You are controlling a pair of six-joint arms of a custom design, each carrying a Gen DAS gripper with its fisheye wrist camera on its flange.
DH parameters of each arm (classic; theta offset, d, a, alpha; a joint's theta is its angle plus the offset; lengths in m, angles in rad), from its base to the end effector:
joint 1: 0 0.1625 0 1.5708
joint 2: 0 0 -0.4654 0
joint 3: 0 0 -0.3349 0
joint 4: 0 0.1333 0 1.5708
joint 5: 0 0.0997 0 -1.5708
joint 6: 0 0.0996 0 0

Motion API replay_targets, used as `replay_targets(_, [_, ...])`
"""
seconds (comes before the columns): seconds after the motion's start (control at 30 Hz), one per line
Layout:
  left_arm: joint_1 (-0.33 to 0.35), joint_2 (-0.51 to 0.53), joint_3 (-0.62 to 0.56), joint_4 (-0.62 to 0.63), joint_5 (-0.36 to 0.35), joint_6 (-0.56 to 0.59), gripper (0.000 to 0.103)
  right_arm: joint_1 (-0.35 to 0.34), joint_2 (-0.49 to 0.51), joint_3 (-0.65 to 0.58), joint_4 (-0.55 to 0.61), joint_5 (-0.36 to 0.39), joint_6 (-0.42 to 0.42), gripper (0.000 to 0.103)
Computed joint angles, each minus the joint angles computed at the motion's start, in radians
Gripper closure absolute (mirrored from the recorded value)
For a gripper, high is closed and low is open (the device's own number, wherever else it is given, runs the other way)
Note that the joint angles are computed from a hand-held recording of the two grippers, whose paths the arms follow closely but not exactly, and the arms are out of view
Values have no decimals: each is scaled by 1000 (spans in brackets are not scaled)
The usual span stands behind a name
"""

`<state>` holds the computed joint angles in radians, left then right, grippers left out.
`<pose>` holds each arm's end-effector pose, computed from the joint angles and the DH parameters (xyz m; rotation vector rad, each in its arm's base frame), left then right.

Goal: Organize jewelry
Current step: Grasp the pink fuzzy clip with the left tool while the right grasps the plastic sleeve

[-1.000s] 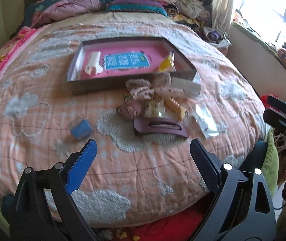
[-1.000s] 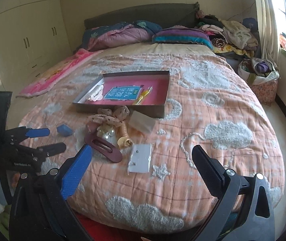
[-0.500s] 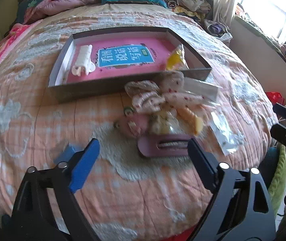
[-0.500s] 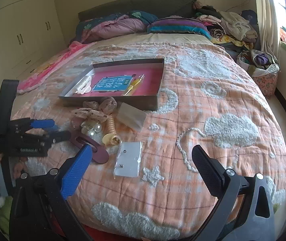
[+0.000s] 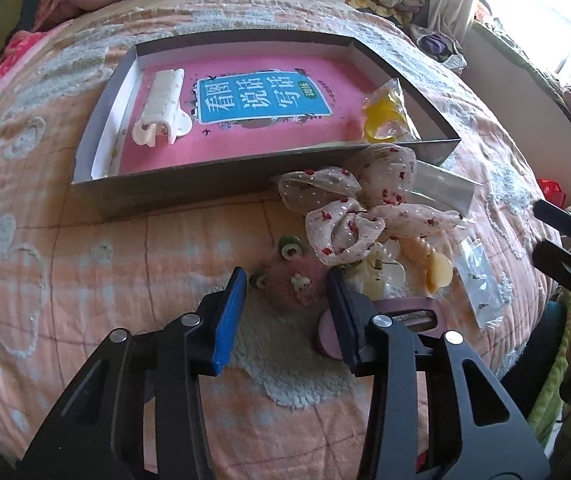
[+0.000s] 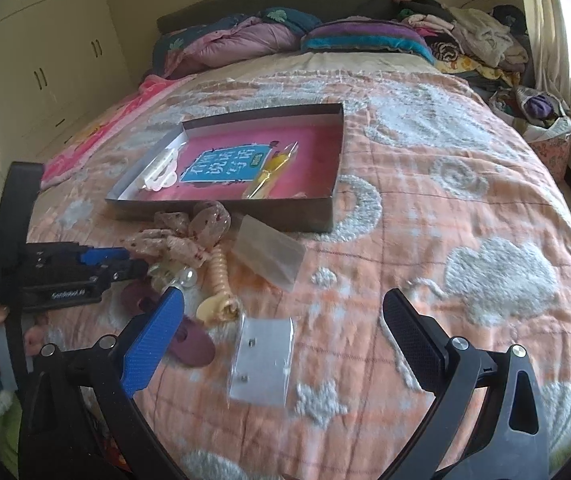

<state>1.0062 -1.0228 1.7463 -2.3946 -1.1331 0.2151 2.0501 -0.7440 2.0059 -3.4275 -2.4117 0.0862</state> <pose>-0.1737 -0.6022 0.2583 1.0049 2.5255 -0.2394 0.3125 -0.4732 0.1595 0.1411 -2.3342 0.9709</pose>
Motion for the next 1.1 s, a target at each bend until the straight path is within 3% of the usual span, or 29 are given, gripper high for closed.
replay_targets(0.13, [10, 9, -16, 4, -18, 17, 69, -38, 19, -47, 39, 11, -36, 4])
replay_targets(0.33, [7, 26, -22, -7, 4, 51, 54, -103, 32, -94, 98, 85, -33, 10])
replay_targets(0.5, [2, 36, -26, 1, 16, 81, 55, -126, 46, -120, 129, 119, -39, 36])
replay_targets(0.53, [-1, 38, -25, 5, 20, 92, 61, -125, 48, -117, 114, 132, -55, 41])
replay_targets(0.57, [-3, 39, -26, 14, 15, 102, 73, -126, 45, -111, 106, 150, -62, 55])
replay_targets(0.7, [-9, 47, -23, 39, 20, 121, 77, -120, 32, -81, 68, 188, -59, 75])
replay_targets(1.1, [-22, -19, 11, -12, -12, 103, 82, -57, -17, 43, -82, 127, -15, 79])
